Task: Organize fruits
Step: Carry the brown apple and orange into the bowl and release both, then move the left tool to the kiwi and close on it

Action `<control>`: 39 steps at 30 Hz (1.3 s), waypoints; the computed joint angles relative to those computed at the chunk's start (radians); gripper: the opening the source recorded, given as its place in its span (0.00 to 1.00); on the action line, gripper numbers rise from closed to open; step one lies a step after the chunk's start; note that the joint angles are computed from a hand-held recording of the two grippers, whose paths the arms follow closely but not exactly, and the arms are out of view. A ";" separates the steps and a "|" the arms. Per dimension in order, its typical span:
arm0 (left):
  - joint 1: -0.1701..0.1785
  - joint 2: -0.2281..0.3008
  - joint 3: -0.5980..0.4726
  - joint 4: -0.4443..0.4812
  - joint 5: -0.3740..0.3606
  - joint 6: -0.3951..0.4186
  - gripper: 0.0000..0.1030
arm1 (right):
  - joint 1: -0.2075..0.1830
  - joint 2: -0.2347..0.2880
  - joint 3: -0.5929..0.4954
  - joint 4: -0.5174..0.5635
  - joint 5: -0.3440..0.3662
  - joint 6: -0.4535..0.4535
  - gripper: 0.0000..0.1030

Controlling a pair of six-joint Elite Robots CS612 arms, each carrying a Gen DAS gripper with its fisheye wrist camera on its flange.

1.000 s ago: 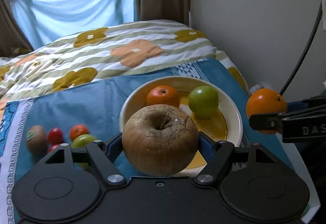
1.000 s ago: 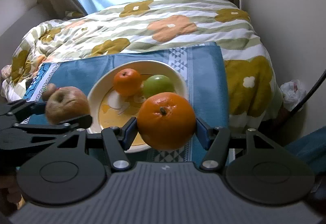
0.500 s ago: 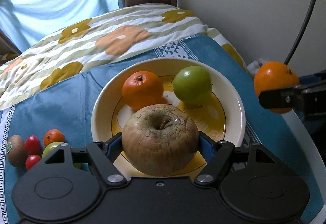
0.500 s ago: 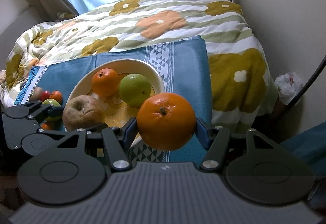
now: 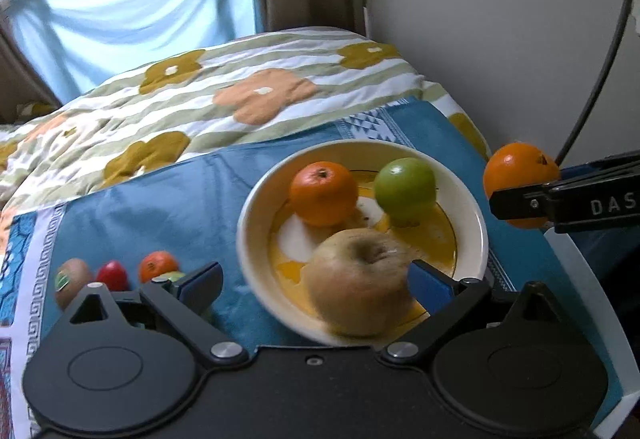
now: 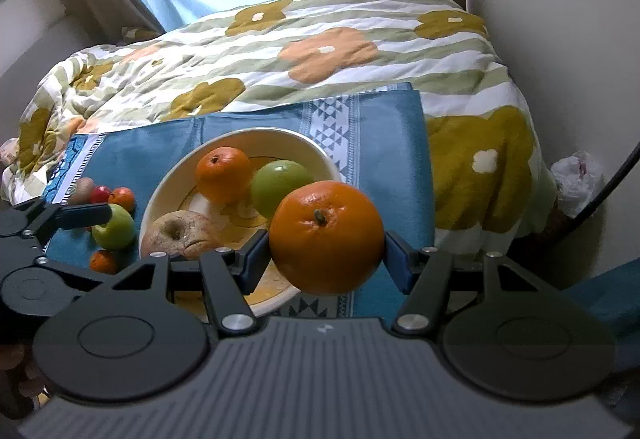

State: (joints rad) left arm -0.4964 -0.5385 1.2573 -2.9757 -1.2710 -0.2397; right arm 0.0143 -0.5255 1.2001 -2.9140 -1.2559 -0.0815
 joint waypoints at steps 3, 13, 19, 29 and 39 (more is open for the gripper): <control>-0.003 -0.016 0.036 -0.030 0.038 -0.030 0.98 | 0.004 0.002 -0.006 0.007 0.008 -0.012 0.74; -0.008 -0.061 0.119 -0.052 0.116 -0.105 0.98 | 0.020 0.030 -0.054 0.067 0.055 -0.031 0.74; -0.008 -0.068 0.139 -0.054 0.129 -0.107 0.98 | 0.018 0.053 -0.086 0.100 0.089 -0.055 0.74; -0.013 -0.067 0.145 -0.045 0.125 -0.131 0.98 | 0.015 0.051 -0.049 -0.036 0.082 -0.083 1.00; -0.025 -0.093 0.183 -0.058 0.160 -0.166 0.98 | 0.009 0.023 -0.004 -0.040 0.089 -0.061 1.00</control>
State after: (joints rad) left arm -0.5218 -0.6314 1.4402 -3.0332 -1.1105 -0.4058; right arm 0.0229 -0.5020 1.1958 -2.9537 -1.1665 -0.1430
